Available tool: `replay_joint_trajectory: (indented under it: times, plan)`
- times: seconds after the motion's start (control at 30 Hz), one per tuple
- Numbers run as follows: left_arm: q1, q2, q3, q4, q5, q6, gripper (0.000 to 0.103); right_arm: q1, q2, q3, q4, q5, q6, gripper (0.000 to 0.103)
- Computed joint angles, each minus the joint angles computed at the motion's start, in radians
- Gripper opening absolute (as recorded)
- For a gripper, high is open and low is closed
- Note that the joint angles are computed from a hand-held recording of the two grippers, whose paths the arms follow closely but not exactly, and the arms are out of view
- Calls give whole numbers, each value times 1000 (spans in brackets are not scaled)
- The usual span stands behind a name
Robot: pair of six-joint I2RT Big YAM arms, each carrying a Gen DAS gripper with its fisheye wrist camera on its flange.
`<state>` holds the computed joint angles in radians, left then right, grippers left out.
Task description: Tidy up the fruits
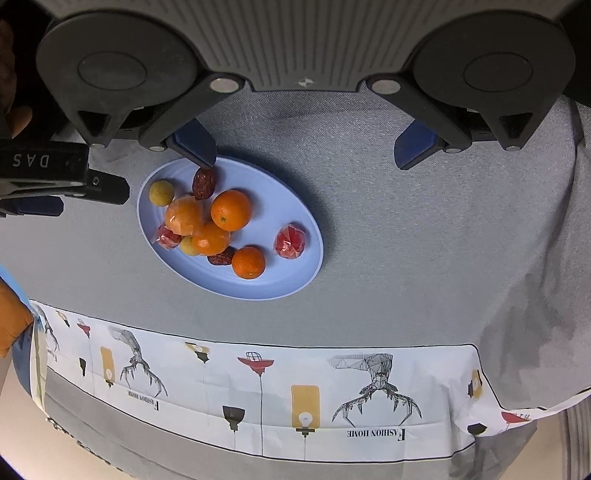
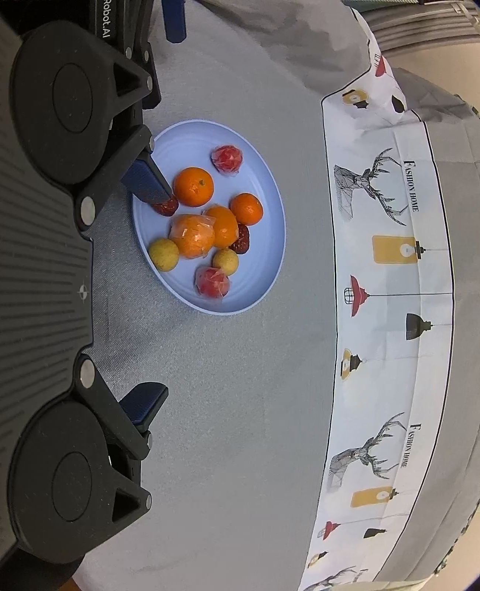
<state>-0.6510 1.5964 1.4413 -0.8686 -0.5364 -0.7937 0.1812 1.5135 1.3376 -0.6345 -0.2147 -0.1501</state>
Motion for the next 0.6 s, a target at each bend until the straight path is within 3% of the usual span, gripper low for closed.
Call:
replay_joint_trajectory:
  times: [0.6]
  plan:
    - [0,-6,-4,2,7,-1,103,13,-6,-9,-1,28,-31,102]
